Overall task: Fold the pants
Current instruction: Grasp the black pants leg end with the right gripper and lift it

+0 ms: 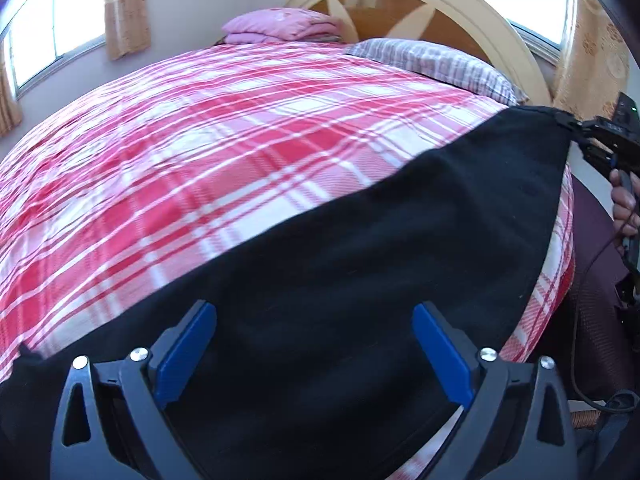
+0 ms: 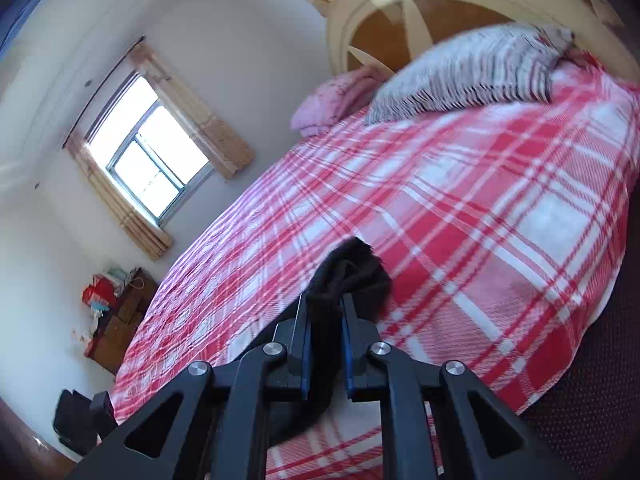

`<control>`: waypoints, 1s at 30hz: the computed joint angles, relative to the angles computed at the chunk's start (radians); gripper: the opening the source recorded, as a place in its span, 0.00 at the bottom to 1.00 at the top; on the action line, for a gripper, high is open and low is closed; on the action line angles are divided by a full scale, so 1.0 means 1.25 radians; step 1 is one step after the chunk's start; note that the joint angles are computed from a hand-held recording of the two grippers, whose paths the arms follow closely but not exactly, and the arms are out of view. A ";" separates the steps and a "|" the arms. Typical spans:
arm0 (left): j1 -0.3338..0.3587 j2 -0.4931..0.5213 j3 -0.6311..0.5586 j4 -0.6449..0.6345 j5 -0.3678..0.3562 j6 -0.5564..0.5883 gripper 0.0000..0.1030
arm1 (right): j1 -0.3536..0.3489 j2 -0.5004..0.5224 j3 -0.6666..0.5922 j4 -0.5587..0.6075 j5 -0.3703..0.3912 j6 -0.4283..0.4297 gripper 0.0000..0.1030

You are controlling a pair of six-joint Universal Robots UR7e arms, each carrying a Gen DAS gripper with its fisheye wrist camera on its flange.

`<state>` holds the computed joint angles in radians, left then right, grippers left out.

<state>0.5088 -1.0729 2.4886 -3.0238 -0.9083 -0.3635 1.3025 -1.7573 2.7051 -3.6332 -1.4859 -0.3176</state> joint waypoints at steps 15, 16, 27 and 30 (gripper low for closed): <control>0.004 -0.300 0.120 0.265 0.137 -0.153 0.98 | 0.222 0.117 -0.017 -0.066 -0.119 -0.049 0.12; 0.002 -0.328 0.128 0.286 0.145 -0.164 0.98 | 0.238 0.131 -0.020 -0.068 -0.126 -0.054 0.12; 0.029 -0.435 0.174 0.406 0.166 -0.204 0.98 | 0.326 0.272 -0.058 -0.052 -0.158 -0.080 0.12; 0.031 -0.438 0.173 0.409 0.165 -0.201 0.98 | 0.351 0.305 -0.075 -0.032 -0.160 -0.090 0.12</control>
